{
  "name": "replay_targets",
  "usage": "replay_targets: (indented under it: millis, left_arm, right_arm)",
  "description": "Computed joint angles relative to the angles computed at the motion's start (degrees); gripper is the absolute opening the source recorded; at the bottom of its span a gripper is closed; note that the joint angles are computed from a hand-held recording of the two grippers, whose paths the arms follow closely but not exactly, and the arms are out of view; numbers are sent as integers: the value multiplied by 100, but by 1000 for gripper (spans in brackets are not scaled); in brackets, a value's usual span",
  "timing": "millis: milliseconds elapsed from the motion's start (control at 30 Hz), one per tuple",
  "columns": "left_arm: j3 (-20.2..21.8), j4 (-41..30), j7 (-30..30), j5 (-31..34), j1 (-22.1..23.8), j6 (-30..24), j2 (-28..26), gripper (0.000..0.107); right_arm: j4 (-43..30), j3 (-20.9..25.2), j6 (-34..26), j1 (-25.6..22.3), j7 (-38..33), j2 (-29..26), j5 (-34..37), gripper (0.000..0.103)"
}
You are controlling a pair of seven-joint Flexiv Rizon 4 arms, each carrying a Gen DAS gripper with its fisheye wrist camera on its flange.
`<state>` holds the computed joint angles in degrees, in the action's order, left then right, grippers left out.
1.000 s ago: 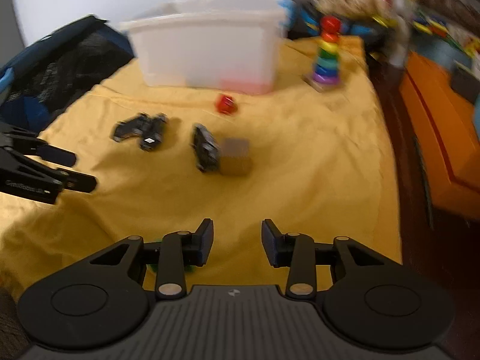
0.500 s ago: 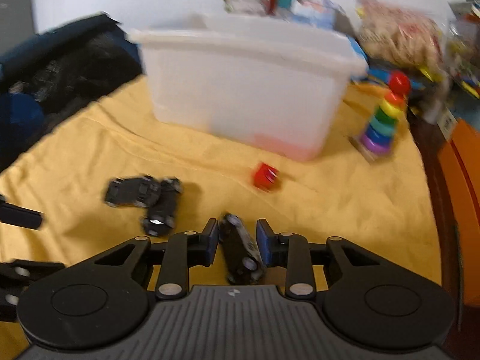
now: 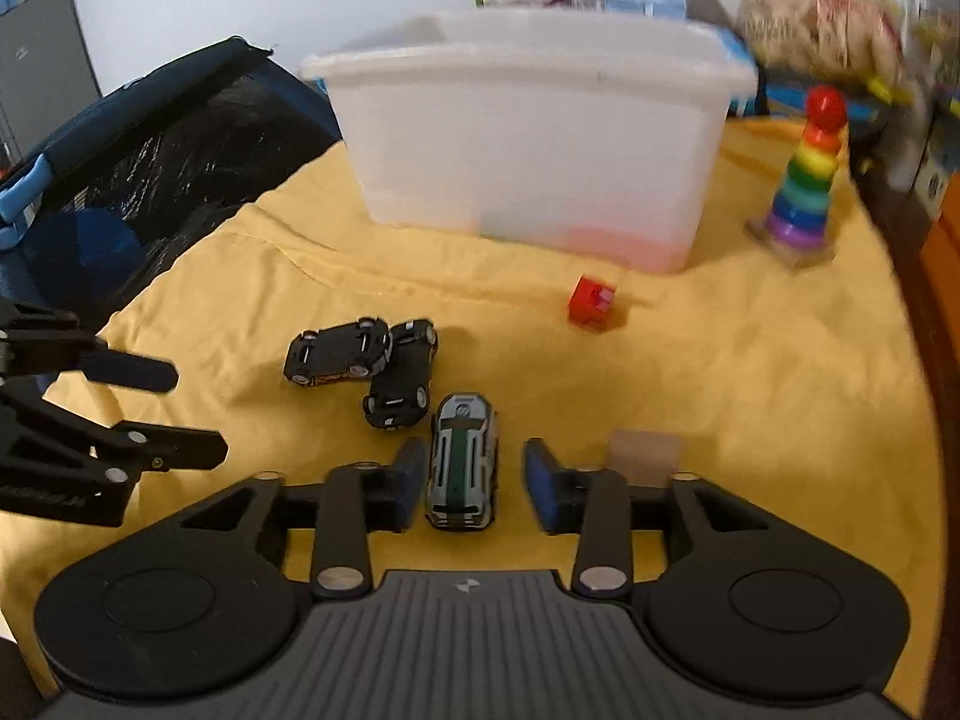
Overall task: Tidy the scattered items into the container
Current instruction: 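Grasp the green-and-white car with the right tool while the left tool grasps the white-red race car, then carry both cars over the white bin and open both tools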
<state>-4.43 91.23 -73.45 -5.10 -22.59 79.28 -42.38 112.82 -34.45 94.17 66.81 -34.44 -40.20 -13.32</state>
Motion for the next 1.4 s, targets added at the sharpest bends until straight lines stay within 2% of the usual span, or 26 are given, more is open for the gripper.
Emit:
replay_targets:
  millis: [67,100,133,200,267,367,433,500,533,600,667,767,900,967,1000,1067,1133,1167,1233,1300,1400]
  left_arm:
    - [81,-47,372,348,-60,279,-51,62]
    - [182,-92,560,542,-134,427,-92,62]
    - [340,-170,767,768,-251,570,-149,62]
    - [593,-359,1259,1185,-448,824,-295,62]
    - [646,-583,1804,1437,-509,958,-481,62]
    - [342,-888,2426,1380,-359,974,-762,60]
    - [240,-1149,2679,1182,-342,697,-937,55]
    - [176,-1344,2880,1039,-336,479,-1077,44]
    - [11,-1358,3016,968,-235,493,-1122,42]
    - [-326,-1383,3304,785,-25,400,-1173,27]
    - [-605,-1390,3476,523,156,278,-1212,24]
    - [-975,-1390,3208,-240,433,-208,-1162,21]
    - [-1867,-1104,2637,-1799,1199,-1512,-916,20]
    - [-1867,-991,2366,-2239,1277,-1968,-850,20]
    - [-1710,-968,2163,-2313,1198,-2081,-827,24]
    - [-1406,-817,1850,-2301,1004,-1855,-751,25]
    - [-1368,-616,1690,-2380,984,-1557,-636,38]
    - [-1294,-498,1641,-2314,917,-1264,-561,45]
    - [-1236,-264,1685,-2110,841,-741,-428,51]
    - [-1001,-222,1466,-1854,663,-650,-338,56]
    - [-662,-242,1088,-1475,385,-585,-311,56]
  right_arm:
    - [-58,125,-54,-98,-11,-29,-32,42]
    - [-40,115,-78,-74,-37,-26,-79,33]
    - [-25,99,-124,-56,-77,-18,-142,31]
    - [85,18,-147,32,-96,47,-214,30]
    - [229,-97,-253,162,-52,196,-263,30]
    - [403,3,-230,108,45,406,-316,30]
    - [437,168,-229,-12,143,461,-321,30]
    - [422,303,-290,-118,244,460,-373,30]
    - [416,347,-279,-165,301,451,-402,30]
    - [430,357,-222,-201,379,445,-454,30]
    - [405,424,-209,-285,425,442,-472,30]
    - [322,575,-237,-452,442,420,-530,31]
    - [230,767,-252,-675,450,405,-641,32]
    - [211,829,-203,-749,480,388,-651,33]
    - [207,845,-174,-773,485,375,-650,33]
    - [211,822,-142,-763,471,360,-649,32]
    - [223,770,-198,-717,421,367,-680,41]
    - [219,789,-273,-733,368,386,-730,42]
    - [230,815,-224,-767,357,391,-779,43]
    - [251,670,-99,-660,339,349,-792,44]
    - [183,578,-1,-589,212,243,-713,49]
